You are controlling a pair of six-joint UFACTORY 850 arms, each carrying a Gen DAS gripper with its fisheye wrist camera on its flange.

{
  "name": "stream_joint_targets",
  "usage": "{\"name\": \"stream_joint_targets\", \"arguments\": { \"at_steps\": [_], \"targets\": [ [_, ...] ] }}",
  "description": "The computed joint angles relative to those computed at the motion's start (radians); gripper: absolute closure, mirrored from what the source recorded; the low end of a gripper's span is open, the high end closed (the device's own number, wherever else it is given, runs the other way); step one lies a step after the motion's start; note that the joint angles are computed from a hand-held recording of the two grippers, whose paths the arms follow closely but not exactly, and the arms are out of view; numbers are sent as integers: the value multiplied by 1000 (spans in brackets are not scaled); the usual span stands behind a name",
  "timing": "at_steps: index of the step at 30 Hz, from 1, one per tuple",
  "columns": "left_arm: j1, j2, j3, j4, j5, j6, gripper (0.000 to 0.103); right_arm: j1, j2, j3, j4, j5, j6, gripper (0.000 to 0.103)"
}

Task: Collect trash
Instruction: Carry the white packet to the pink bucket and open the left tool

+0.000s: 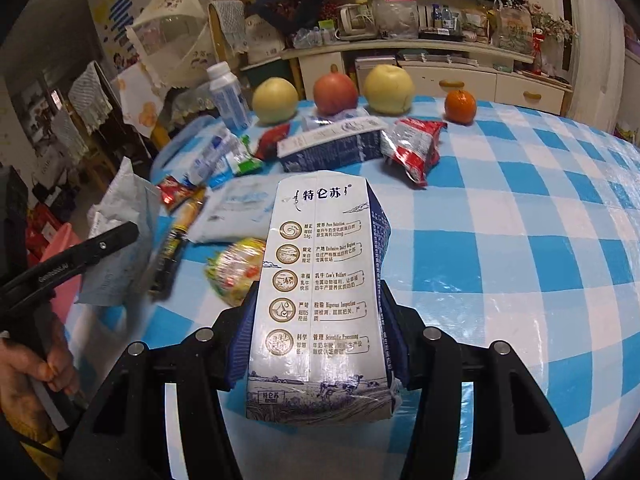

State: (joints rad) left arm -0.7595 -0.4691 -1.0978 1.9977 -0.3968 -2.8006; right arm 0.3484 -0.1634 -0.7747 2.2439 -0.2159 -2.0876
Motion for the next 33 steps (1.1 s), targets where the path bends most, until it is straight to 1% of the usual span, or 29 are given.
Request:
{"name": "stream_joint_targets", "arguments": {
  "at_steps": [3,7,10,14,15,16,17,20,22,25,29,30,31,32,33],
  "targets": [
    [5,33,38,76,-24,-99,67,24,17,-3,-45,-21,61,47],
    [8,98,105,116,-78,-177,67,69,32,-28,-160,-63,195,47],
    [14,162,172,105,-134,-210,67,125,33,-61,-201,-95,247,47],
    [32,274,294,35,-229,-244,67,215,1,-136,-274,-132,322,47],
    [30,292,312,-8,-250,-225,67,244,-16,-165,-301,-138,345,47],
    [29,318,338,-94,-289,-173,67,270,-34,-196,-331,-140,372,47],
    [30,338,360,-145,-317,-152,67,300,-57,-230,-366,-146,400,47],
    [49,420,459,-208,-377,-225,67,367,-124,-321,-453,-164,482,47],
    [57,450,493,-298,-408,-198,67,416,-173,-384,-492,-157,512,47],
    [89,488,545,-318,-396,-255,67,464,-259,-487,-590,-169,617,47],
    [126,503,570,-371,-377,-261,66,501,-361,-601,-696,-184,739,46],
    [136,505,571,-390,-367,-262,63,505,-380,-621,-717,-186,773,44],
    [142,507,572,-412,-361,-250,51,508,-387,-624,-721,-172,789,35],
    [145,504,565,-451,-365,-224,33,509,-389,-622,-704,-161,784,30],
    [142,512,570,-478,-378,-207,26,507,-384,-607,-660,-155,747,26]
  ]
}}
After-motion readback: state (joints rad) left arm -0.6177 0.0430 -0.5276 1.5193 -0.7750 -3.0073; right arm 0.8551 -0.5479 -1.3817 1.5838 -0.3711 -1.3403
